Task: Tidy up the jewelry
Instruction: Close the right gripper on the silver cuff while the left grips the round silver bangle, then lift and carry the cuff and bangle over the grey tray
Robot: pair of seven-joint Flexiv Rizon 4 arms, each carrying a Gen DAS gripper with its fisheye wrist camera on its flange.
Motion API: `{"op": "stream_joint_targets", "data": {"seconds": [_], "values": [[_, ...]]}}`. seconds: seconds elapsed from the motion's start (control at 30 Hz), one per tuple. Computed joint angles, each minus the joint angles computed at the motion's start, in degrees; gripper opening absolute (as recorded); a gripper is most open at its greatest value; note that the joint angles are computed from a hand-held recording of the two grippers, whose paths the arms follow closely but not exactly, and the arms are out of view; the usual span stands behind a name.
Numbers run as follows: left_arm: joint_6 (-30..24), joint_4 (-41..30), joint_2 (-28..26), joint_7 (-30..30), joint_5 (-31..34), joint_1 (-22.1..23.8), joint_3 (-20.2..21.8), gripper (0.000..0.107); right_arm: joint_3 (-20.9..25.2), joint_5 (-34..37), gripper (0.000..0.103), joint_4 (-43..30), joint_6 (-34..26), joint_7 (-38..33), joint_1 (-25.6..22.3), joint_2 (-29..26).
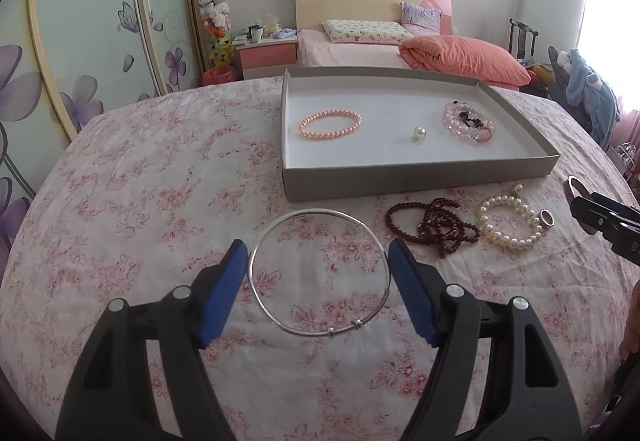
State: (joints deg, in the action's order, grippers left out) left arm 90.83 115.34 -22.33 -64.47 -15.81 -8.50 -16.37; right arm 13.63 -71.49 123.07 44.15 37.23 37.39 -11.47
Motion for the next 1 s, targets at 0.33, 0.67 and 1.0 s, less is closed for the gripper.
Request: {"op": "stream_joint_targets", "data": {"seconds": [0.33, 0.67, 1.0], "values": [[9.7, 3.4, 1.6, -1.9, 2.3, 6.1, -8.6, 0.071, 0.9, -4.5, 0.067, -2.4, -8.7, 0.4, 2.9, 0.6], [16.3, 2.9, 2.2, -9.3, 10.2, 6.5, -9.2, 0.071, 1.8, -10.9, 0.067, -4.8, -21.1, -0.3, 6.3, 0.7], [20.1, 0.1, 1.8, -15.4, 16.2, 1.2, -2.8, 0.071, 1.8, -15.8, 0.067, -5.9, -27.7, -0.4, 7.5, 0.3]]}}
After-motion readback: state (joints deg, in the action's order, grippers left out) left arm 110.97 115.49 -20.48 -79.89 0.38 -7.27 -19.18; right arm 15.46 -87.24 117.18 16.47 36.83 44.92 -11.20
